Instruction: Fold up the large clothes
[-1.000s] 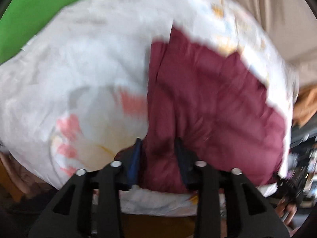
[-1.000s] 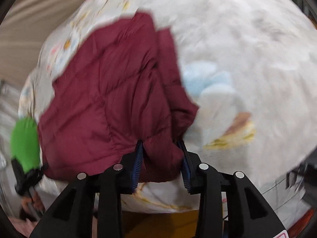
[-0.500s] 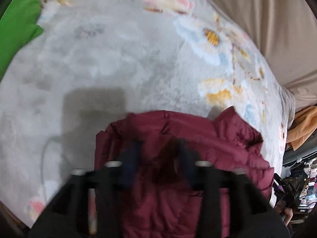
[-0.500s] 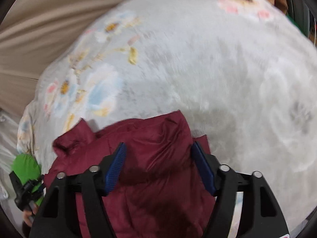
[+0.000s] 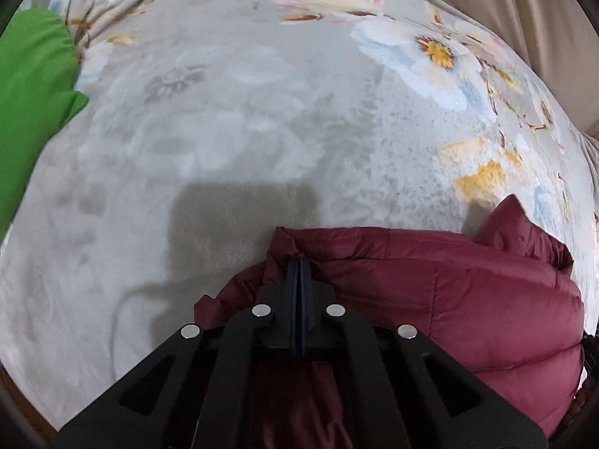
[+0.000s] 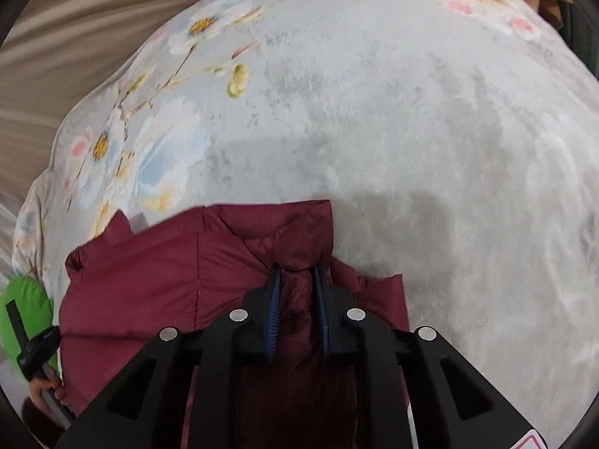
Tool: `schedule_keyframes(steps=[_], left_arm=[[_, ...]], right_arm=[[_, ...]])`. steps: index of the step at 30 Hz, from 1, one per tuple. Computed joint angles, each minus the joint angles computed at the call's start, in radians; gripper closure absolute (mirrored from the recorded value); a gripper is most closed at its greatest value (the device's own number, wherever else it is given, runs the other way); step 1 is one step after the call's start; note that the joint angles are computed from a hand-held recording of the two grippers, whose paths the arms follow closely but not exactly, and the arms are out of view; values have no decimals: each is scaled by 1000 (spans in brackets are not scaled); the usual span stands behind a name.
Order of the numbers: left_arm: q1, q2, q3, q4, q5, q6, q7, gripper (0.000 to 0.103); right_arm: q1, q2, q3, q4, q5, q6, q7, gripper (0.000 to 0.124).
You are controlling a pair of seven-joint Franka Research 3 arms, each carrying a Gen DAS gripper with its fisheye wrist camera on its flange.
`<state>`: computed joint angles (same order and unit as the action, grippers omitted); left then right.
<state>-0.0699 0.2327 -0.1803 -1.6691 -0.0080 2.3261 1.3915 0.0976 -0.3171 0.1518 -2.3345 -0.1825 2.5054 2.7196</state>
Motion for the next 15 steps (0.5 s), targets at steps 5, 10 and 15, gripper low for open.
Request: schedule_keyframes(steps=[5,10,15], left_arm=[[19,-145,12,-95,-41,122,-38,99],[-36,-213,-28,-132,-314,74,267,89],[-110,-206,-48,-214,-265,22,307,87]], right_arm=[[-21,-74,82,64,-173,-73,114,101],[190,136,32,226,59,72,-286,105],[307,341,26,389,152,37,-551,112]])
